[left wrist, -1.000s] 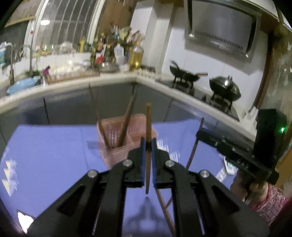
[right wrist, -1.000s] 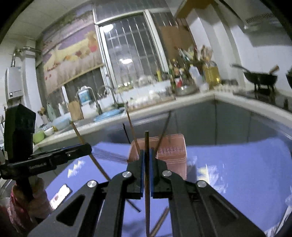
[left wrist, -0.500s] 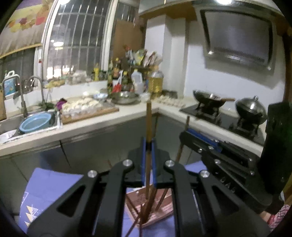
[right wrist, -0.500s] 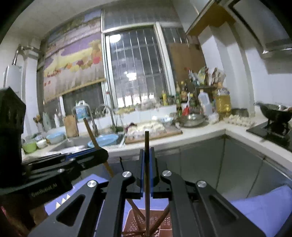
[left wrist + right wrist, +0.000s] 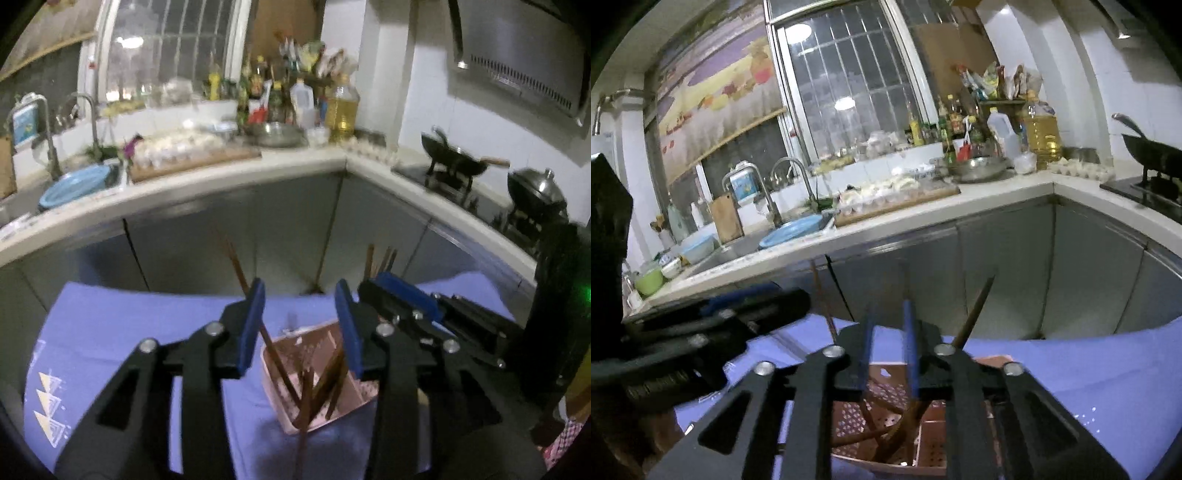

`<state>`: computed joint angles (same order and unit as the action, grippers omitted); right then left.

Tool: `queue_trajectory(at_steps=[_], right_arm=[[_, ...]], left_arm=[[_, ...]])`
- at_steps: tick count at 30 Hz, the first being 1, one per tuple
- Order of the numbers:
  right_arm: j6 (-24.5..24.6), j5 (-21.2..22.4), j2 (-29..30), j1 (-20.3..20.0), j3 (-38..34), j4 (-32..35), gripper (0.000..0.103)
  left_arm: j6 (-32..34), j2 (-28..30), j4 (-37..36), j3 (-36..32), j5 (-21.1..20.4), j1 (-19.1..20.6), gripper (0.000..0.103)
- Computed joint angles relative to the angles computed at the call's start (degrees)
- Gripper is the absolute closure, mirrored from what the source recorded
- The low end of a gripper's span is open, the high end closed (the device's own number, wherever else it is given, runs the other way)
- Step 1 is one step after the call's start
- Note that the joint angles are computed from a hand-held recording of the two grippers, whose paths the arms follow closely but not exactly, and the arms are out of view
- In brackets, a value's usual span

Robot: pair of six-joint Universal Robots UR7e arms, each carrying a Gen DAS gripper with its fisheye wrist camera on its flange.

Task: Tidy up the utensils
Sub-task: 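Lower both chopsticks into the pink caddy and open both grippers, then move both open grippers back to the last chopsticks on the cloth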

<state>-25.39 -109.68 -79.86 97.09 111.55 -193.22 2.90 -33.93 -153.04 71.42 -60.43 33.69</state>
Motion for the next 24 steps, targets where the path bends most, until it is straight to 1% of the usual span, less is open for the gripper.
queue_trajectory(at_steps=[1,3,6,8,11,12,13,14,15,17,18,20,21,22,24], right_arm=[[-0.8,-0.1,-0.4,0.8,0.4,-1.3,0.075],[-2.4,-0.4,-1.0,2.4,0.8,-3.4,0.072],[-4.0,-0.9,-2.6,5.4,1.9,-5.8,0.071],[-4.6,-0.6,-4.5,7.2,4.0,-7.9,0.071],[-4.2,-1.2,-7.9,9.0,9.6,-12.3,0.07],[-3.7,-1.0,-9.1,8.8,11.6,-13.0,0.07],[-2.8,-1.0,-10.6,8.4,14.7,-14.3,0.07],[-1.2,-1.3,-12.3,7.3,19.0,-15.6,0.07],[-0.2,-1.7,-13.1,6.6,20.9,-15.6,0.07],[3.7,-6.0,-14.4,4.1,27.6,-15.4,0.07],[6.9,-7.5,-15.1,2.3,30.6,-14.5,0.071],[12.2,-7.0,-16.8,-1.2,35.2,-12.7,0.071],[14.8,-6.8,-17.6,-3.3,37.8,-11.7,0.071],[16.0,-7.1,-17.8,-4.3,39.0,-10.7,0.072],[17.7,-7.4,-18.6,-5.8,41.0,-7.9,0.073]], left_arm=[[0.4,-0.8,-1.3,0.6,0.1,-0.4,0.065],[1.2,-2.3,-3.6,1.9,0.3,-1.2,0.065],[2.7,-6.4,-9.7,6.5,-0.6,-3.2,0.065],[3.3,-9.3,-13.0,10.3,-1.5,-4.3,0.065],[4.5,-14.9,-19.5,19.8,-3.3,-6.3,0.065],[4.9,-17.2,-22.1,24.4,-3.4,-7.1,0.065],[4.9,-18.5,-23.5,27.3,-3.6,-7.5,0.065],[4.6,-19.9,-24.6,30.8,-3.6,-7.9,0.065],[3.3,-21.1,-24.9,34.9,-2.9,-8.4,0.065],[0.5,-21.6,-22.8,39.7,-0.7,-8.8,0.065],[-1.9,-21.2,-20.3,41.7,1.0,-9.0,0.065],[-6.0,-19.7,-13.9,43.3,3.1,-8.7,0.065],[-9.0,-18.7,-8.9,43.8,3.9,-8.4,0.065],[-10.7,-18.3,-6.4,44.0,3.9,-8.2,0.065],[-13.6,-17.6,-4.1,44.8,3.0,-7.6,0.065]])
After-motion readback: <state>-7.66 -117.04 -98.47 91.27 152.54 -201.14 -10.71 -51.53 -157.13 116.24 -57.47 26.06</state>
